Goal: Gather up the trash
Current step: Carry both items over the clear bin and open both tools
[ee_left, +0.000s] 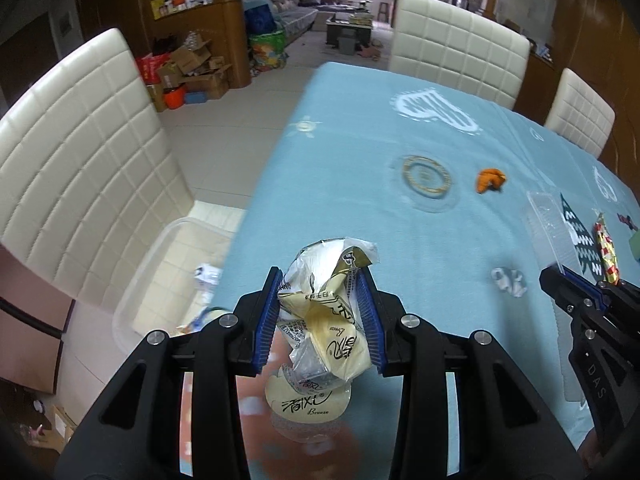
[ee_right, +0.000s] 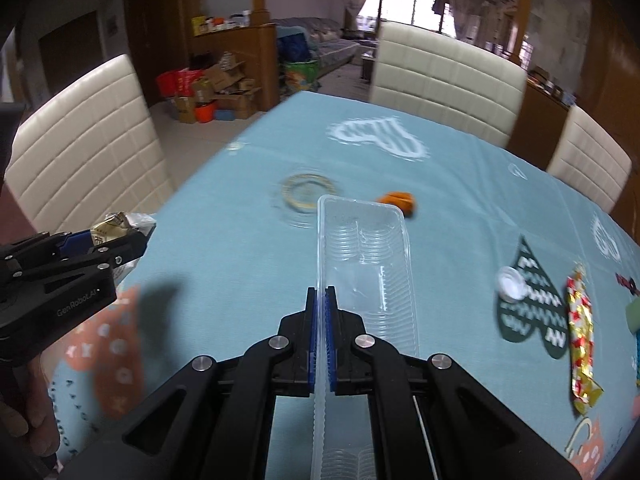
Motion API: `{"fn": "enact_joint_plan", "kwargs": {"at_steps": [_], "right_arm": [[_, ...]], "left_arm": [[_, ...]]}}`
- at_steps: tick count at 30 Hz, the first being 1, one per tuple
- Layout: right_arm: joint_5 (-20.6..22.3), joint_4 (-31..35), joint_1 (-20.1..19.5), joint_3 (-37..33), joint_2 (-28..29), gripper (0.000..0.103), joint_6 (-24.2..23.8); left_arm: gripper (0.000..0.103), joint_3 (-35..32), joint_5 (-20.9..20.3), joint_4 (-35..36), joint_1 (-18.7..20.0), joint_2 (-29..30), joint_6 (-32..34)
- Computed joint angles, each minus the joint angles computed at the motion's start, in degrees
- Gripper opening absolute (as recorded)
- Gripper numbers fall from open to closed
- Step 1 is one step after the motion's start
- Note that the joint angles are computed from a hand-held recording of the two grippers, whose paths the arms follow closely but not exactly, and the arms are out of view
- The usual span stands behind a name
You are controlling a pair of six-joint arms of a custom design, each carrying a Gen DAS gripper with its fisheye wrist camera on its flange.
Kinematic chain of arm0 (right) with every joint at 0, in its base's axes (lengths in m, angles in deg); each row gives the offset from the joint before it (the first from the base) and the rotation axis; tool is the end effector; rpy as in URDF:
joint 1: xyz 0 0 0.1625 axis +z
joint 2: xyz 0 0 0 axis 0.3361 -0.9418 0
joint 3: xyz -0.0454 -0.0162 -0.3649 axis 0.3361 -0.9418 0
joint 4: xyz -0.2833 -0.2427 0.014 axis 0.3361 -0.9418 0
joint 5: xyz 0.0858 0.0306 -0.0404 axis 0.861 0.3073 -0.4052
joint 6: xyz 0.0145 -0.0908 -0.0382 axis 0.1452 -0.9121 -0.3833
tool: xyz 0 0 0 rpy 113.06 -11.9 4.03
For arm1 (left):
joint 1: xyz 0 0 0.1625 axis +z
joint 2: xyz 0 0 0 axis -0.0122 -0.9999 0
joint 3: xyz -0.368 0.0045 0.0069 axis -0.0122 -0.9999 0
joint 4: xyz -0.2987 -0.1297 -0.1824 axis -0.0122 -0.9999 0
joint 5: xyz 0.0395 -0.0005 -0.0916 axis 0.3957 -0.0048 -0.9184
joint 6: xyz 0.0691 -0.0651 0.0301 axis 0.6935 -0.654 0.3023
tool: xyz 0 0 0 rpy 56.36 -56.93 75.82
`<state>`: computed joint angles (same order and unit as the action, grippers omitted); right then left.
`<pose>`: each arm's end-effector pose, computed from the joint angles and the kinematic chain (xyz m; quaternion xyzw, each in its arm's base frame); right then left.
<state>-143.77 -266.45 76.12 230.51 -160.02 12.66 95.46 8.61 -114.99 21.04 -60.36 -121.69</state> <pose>0.1190 -0.3310 0.1953 0.2632 -0.8755 0.2506 0.3186 -0.2664 -0.3209 0.0560 0.0727 0.8772 -0.2998 0.3678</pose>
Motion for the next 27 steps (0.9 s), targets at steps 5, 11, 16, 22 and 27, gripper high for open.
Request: {"fn": "enact_joint_plan", "kwargs": {"at_steps": [5, 11, 16, 22, 27], "right_arm": [[-1.34, -1.01, 6.98, -1.87, 7.97, 0.004, 3.46], [-2.0, 0.1, 13.33, -5.49, 15.17, 0.004, 6.49], [-1.9, 1.39, 16.96, -8.77, 19.57, 0.004, 7.25], [-1.4, 2.9, 19.62, -12.68, 23.97, 0.004, 7.62], [-1.32, 4.41, 20.61, -15.53, 26.67, 0.004, 7.97]], "left_arm": [[0.039, 4.69, 0.42, 7.96, -0.54, -9.17, -5.48], [0.039, 8.85, 0.75, 18.08, -0.45, -20.3, -11.62], [0.039, 10.39, 1.23, 25.11, -0.02, -26.92, -15.59], [0.039, 10.98, 2.01, 31.09, 0.71, -31.83, -17.63], [0.04, 11.2, 2.94, 31.89, 2.37, -33.66, -16.44]]}}
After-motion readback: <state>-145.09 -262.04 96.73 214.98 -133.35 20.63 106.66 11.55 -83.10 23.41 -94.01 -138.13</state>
